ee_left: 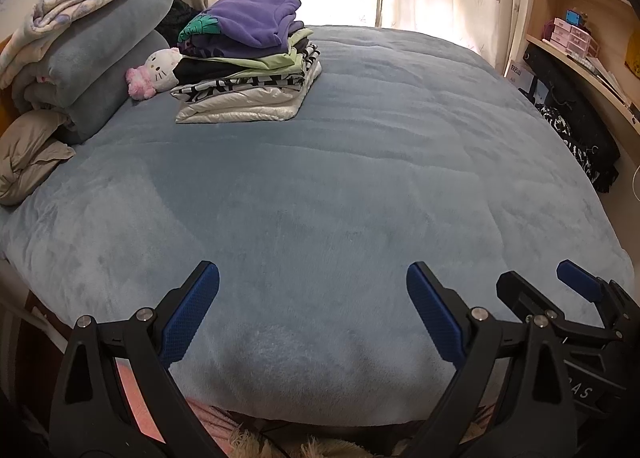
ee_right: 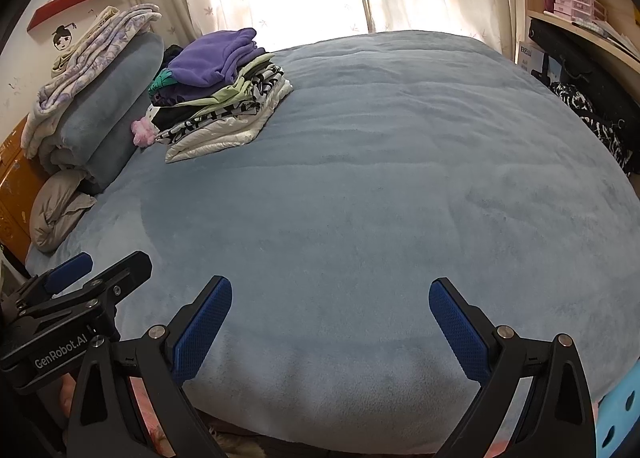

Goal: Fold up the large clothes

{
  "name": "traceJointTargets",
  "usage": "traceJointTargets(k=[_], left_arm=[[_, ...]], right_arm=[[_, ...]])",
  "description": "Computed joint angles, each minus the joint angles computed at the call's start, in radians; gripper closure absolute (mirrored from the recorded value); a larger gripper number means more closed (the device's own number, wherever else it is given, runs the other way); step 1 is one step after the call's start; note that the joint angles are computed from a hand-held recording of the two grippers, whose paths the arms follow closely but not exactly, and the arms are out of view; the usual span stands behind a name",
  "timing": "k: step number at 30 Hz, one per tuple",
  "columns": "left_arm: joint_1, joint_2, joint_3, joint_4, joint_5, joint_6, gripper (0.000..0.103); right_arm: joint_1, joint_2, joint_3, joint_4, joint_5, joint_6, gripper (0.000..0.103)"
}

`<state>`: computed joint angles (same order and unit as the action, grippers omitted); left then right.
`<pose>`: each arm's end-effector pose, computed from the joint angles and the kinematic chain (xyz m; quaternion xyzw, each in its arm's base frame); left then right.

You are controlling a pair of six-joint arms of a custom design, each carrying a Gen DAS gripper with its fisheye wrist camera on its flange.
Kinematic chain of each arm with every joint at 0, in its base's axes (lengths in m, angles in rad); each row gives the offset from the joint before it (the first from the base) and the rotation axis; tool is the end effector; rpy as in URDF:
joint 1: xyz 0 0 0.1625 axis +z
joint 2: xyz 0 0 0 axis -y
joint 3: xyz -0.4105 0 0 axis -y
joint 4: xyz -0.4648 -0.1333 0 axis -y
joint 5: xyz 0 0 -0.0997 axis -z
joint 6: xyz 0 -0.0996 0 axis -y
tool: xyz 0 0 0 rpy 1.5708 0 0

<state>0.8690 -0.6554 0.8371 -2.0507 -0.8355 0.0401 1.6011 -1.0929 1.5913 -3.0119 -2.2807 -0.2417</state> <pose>-0.4279 -0.8162 0.2874 0.2848 0.8794 -0.2466 0.2911 0.0901 -0.7144 0.3411 -0.0431 -0.8491 0.3907 0.3528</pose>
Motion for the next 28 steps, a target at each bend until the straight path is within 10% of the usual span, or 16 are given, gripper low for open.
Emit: traceJointTargets(k=[28], left_arm=[[0.006,0.008,-0.007,0.034,0.005,-0.014,0.011]], right_arm=[[0.002,0.023,0.003,-0.001,-0.024,0.033,0.003]])
